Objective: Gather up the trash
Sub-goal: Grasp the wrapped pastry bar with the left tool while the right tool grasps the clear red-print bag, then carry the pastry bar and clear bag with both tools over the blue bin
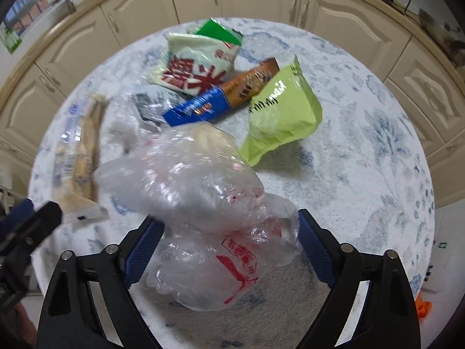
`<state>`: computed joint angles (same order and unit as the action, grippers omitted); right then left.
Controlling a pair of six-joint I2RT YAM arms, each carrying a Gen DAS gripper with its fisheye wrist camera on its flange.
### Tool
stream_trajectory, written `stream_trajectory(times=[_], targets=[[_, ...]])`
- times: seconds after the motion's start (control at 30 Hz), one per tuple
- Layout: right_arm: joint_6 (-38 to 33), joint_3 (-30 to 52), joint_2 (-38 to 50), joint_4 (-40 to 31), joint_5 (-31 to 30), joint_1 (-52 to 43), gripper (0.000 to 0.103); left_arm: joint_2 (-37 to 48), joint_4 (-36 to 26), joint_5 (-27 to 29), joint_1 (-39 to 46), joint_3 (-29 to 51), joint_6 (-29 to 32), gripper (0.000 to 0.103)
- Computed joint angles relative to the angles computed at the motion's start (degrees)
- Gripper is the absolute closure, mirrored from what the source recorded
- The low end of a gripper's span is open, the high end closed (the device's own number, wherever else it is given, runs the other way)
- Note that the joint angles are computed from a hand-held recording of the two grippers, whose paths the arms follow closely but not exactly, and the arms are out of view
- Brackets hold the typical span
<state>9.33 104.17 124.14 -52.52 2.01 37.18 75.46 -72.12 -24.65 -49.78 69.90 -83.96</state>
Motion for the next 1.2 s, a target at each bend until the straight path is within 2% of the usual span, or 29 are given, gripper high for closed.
stream_trajectory(times=[0.03, 0.1, 0.27, 0.33, 0.37, 0.47, 0.5, 0.7, 0.93, 1.2], targets=[[-0.18, -1.0, -0.73, 0.97, -0.01, -0.08, 0.025, 0.2, 0.94, 0.41, 1.08, -0.25, 1.28, 0.02], [-0.39, -2.08, -1.74, 1.88, -1.29, -0.58, 0.048, 0.97, 2.9, 0.97, 3.24, -0.73, 3.54, 0.019], [-1.07, -3.84, -3.27, 2.37, -3.57, -1.82, 0.053, 6.14, 5.74, 1.35, 8.52, -0.46, 6.03, 0.016], [-0.88, -4.03, -3.31, 2.38, -4.1, -2.0, 0.053, 6.2, 10.26, 2.42, 10.67, -2.57, 8.16, 0.025], [-0.93, -4.14, -3.35, 2.35, -4.45, -2.22, 0.053, 5.98, 11.95, 3.05, 11.27, -3.64, 8.62, 0.043], [-1.1, -3.67, -2.77, 2.43, -4.75, -2.66, 0.053, 7.0, 12.25, 1.62, 11.86, -4.14, 7.81, 0.068], [-1.23, -3.54, -2.64, 2.45, -4.72, -2.73, 0.053, 6.96, 12.33, 1.48, 11.86, -4.32, 7.52, 0.07], [-1.24, -4.99, -4.16, 3.08, -5.12, -2.4, 0.058, 3.86, 14.1, 2.83, 10.73, -6.95, 7.27, 0.072], [-0.69, -6.99, -6.31, 4.18, -7.51, -3.1, 0.064, 1.97, 9.0, 1.83, 4.72, -5.04, 2.14, 0.072], [-0.74, -12.0, -11.41, 6.45, -10.4, -4.84, 0.071, 3.95, 2.7, -0.93, -2.22, 1.24, -2.21, 0.072]])
